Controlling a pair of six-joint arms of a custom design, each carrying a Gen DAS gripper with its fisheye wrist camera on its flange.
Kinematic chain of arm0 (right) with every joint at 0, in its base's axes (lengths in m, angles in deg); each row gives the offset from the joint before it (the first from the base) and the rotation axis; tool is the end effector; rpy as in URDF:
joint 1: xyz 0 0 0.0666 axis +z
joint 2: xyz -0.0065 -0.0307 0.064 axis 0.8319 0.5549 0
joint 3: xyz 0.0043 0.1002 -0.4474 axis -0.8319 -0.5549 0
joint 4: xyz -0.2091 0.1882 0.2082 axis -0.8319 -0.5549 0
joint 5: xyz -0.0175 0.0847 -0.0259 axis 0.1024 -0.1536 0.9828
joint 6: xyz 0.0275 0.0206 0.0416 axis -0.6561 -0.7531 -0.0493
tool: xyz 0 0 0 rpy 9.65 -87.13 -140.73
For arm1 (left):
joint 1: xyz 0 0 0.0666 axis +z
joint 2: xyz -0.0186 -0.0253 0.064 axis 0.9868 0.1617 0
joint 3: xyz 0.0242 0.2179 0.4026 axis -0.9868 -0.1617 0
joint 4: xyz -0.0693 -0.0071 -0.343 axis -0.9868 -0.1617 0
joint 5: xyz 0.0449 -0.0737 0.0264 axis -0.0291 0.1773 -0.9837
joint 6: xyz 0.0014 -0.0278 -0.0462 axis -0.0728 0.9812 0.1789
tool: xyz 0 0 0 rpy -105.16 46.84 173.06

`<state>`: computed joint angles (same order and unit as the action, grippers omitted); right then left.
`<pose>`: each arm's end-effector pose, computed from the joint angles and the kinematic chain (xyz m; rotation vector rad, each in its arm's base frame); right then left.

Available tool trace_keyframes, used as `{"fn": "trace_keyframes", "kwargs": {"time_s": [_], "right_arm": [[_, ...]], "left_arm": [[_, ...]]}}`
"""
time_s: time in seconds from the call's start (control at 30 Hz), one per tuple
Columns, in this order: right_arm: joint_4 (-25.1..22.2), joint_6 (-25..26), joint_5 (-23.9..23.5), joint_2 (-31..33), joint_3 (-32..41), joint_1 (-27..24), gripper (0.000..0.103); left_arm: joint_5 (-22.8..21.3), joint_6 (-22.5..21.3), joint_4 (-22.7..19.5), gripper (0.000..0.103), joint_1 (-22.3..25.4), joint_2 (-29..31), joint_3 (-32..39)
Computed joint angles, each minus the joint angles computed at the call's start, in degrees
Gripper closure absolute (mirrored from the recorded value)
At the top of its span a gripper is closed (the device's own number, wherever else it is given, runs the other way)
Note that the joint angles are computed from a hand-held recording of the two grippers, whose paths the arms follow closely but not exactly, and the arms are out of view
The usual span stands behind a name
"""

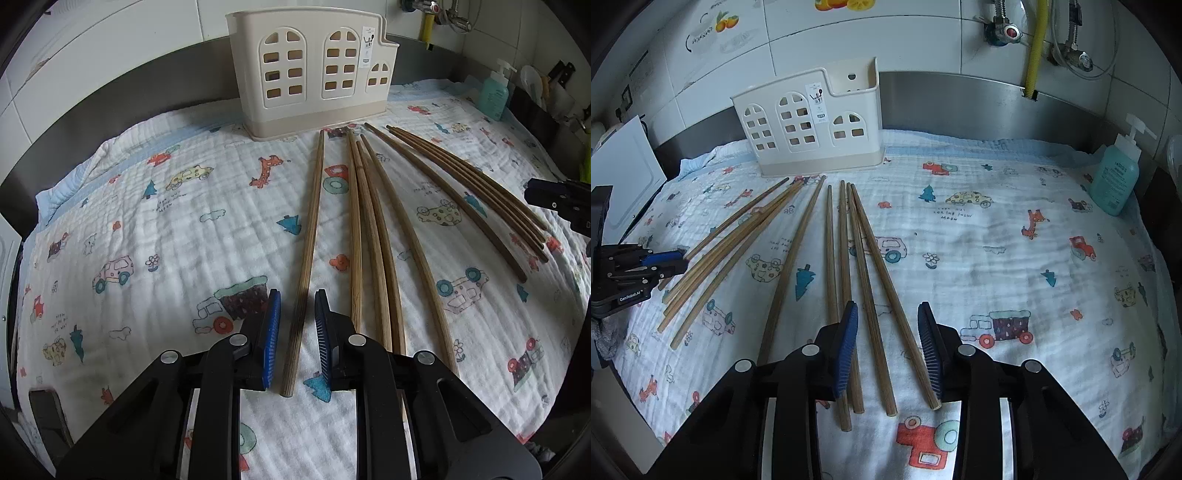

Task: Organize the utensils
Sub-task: 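Move the left tool toward one chopstick while the right tool approaches another, then close the left tool on a chopstick while the right tool closes on another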

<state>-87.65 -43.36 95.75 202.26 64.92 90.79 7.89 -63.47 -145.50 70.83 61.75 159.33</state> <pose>0.5582 0.3675 0.4570 0.1016 2.4468 0.0361 0.6629 -0.1238 0.4557 0.7867 2.4382 -0.2088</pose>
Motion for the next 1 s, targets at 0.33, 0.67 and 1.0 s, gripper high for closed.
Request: {"fn": "trace_keyframes", "kwargs": {"time_s": [0.33, 0.67, 1.0], "right_arm": [[0.0, 3.1, -0.1, 1.2, 0.2, -0.7, 0.084], [1.0, 4.8, 1.2, 2.1, -0.3, -0.7, 0.084], [0.9, 5.2, 4.0, 2.3, -0.3, 0.1, 0.092]], "left_arm": [[0.6, -0.1, -0.4, 0.085, 0.1, 0.5, 0.4], [1.4, 0.0, -0.5, 0.085, 0.3, 0.5, 0.4], [1.3, 0.1, 1.1, 0.085, 0.3, -0.2, -1.1]]}}
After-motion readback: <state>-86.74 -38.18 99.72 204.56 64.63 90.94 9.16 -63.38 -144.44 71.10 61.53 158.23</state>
